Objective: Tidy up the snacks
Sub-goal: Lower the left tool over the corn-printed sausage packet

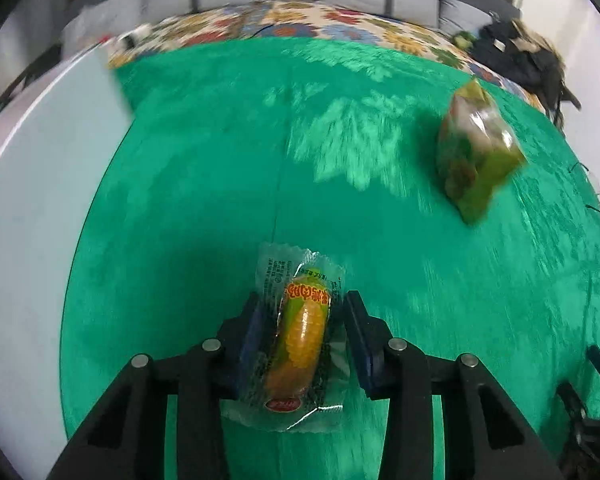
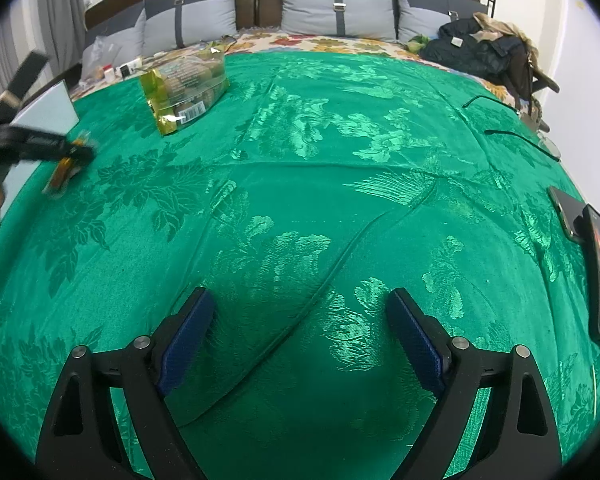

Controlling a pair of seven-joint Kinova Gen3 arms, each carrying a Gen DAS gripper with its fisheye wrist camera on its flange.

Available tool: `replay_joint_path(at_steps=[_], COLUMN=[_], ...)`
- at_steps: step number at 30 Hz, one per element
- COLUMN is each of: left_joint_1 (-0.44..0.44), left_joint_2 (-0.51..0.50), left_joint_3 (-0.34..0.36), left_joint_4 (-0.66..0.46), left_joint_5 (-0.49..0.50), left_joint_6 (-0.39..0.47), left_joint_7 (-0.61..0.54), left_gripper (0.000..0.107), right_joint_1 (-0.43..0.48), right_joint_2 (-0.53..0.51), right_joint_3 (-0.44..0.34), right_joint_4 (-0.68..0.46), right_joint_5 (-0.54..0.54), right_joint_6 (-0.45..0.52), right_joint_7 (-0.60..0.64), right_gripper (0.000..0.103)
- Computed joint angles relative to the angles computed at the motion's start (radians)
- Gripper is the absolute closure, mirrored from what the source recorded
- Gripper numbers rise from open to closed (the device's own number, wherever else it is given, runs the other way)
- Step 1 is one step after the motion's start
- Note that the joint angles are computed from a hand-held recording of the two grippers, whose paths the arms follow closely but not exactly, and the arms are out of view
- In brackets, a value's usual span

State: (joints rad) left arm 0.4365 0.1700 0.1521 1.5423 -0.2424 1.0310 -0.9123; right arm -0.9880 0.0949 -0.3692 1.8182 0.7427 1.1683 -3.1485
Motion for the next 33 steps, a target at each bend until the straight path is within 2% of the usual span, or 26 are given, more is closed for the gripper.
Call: replay_joint_path(at_steps=[3, 5, 6, 7, 8, 10, 13, 16, 20, 33], left_joint_1=[0.028, 0.031, 0.031, 0.029, 0.028, 0.024, 0.026, 0.034, 0.038, 0.036], left_joint_2=[-0.091, -0.127, -0.141, -0.147, -0.147, -0.149, -0.138, -0.154, -0.16, -0.162], left_joint_3=[0.02, 0.039, 0.048, 0.056, 0.063, 0.071, 0.081, 0.084, 0.097, 0.101], left_joint_4=[0.101, 0.15, 0.174, 0.191, 0.205, 0.237, 0.256, 0.296, 0.312, 0.309], left_joint_5=[-0.007, -0.025, -0.043, -0.064, -0.091, -0.14, -0.193, -0.242, -0.28, -0.278], left_joint_6=[-0.016, -0.039, -0.053, -0.065, -0.071, -0.104, -0.121, -0.164, -0.175, -0.17], left_joint_7=[0.076, 0.109, 0.125, 0.137, 0.15, 0.163, 0.174, 0.219, 0.263, 0.263], left_gripper=[0.071, 0.067, 0.061, 0.039, 0.023, 0.02, 0.006, 0.004, 0.004, 0.004], right_joint_1=[0.0, 0.0, 0.0, 0.0, 0.0, 0.0, 0.0, -0.001, 0.0, -0.001], right_joint_2=[0.0, 0.0, 0.0, 0.0, 0.0, 0.0, 0.0, 0.001, 0.0, 0.003], right_joint_3=[0.0, 0.0, 0.0, 0.0, 0.0, 0.0, 0.001, 0.0, 0.001, 0.003], right_joint_4=[0.0, 0.0, 0.0, 0.0, 0.0, -0.001, -0.001, -0.001, -0.001, -0.005], right_joint_5=[0.0, 0.0, 0.0, 0.0, 0.0, 0.0, -0.001, 0.0, -0.001, -0.002], right_joint_6=[0.0, 0.0, 0.0, 0.0, 0.0, 0.0, 0.0, 0.001, 0.001, 0.003], right_joint_7=[0.0, 0.0, 0.0, 0.0, 0.001, 0.001, 0.001, 0.001, 0.002, 0.005], right_gripper=[0.011, 0.011, 0.011, 0.011, 0.011, 0.011, 0.011, 0.011, 0.011, 0.011])
